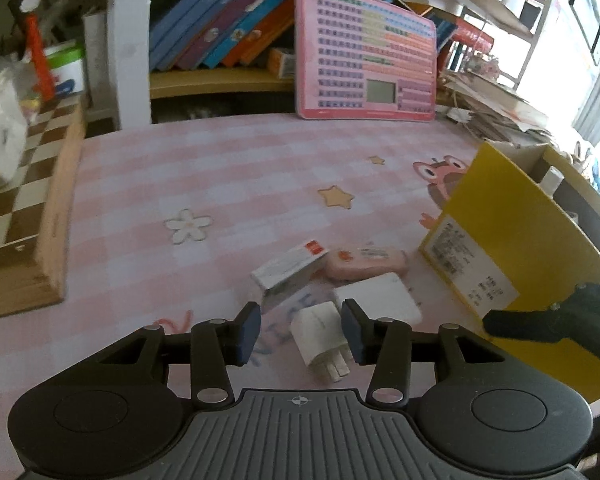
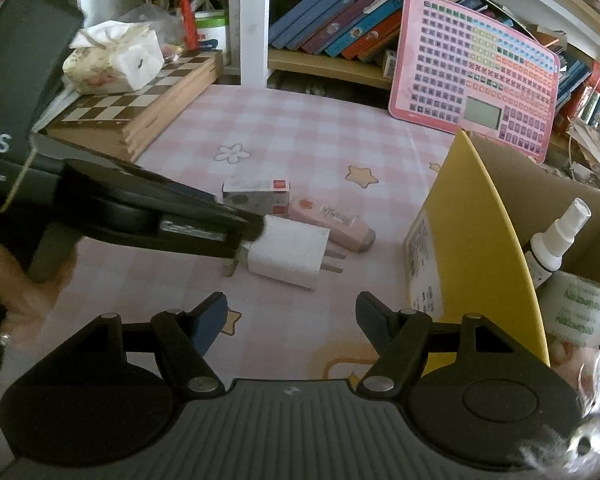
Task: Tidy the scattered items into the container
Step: 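Close the left gripper on the small white charger plug, then close the right gripper on the larger white charger block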
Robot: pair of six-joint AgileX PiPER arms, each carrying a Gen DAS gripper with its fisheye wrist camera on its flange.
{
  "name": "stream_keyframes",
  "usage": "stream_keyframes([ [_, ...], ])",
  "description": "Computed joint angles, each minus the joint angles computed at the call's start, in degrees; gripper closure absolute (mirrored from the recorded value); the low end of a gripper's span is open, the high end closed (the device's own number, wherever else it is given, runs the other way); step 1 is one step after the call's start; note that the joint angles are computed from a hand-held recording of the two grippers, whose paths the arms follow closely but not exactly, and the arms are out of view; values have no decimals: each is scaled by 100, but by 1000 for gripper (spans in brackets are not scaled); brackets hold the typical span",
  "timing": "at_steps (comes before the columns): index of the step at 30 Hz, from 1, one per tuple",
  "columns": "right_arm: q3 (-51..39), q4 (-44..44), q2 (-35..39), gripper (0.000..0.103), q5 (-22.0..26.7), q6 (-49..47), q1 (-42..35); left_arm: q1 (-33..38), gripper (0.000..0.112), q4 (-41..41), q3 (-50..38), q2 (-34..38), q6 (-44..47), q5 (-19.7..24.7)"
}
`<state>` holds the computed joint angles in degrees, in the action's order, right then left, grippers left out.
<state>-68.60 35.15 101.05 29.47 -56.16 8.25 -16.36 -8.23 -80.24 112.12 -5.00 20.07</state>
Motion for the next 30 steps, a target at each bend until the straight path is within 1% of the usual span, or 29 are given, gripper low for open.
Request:
stream_keyframes([
  [2,-26,20,27,33,5,-20,-9,13,67,178,36,-39,-116,20],
  [5,-100,23,88,33,-5,-13,0,-27,67,778,17,-88,-584,151],
  [7,-163,45,144,33,-34,2,14,-42,67,975,26,-119,-719,212],
  [11,-342,3,315,33,-46,101,76,-39,69,664,-88,-53,-382,339],
  [13,-499,-151,440,33,-2,230,128,-49,69,578,-141,11,-252,359],
  [14,-583,-275,501,33,15,329,150,-51,74,559,-162,48,-207,364],
  [16,-705,-443,602,33,4,502,181,-22,75,526,-224,136,-168,409],
  [18,-804,-432,683,33,17,508,188,66,84,265,-242,183,18,433],
  [19,-808,-405,699,33,-36,487,201,98,87,267,-216,170,-2,418],
  [24,-911,-215,846,33,-196,402,260,299,88,105,-6,8,69,413],
  [26,-1013,-358,942,33,-248,627,306,352,88,87,141,-121,75,361],
  [30,-1234,-756,1174,25,-293,1235,380,422,88,-52,452,-418,203,232],
])
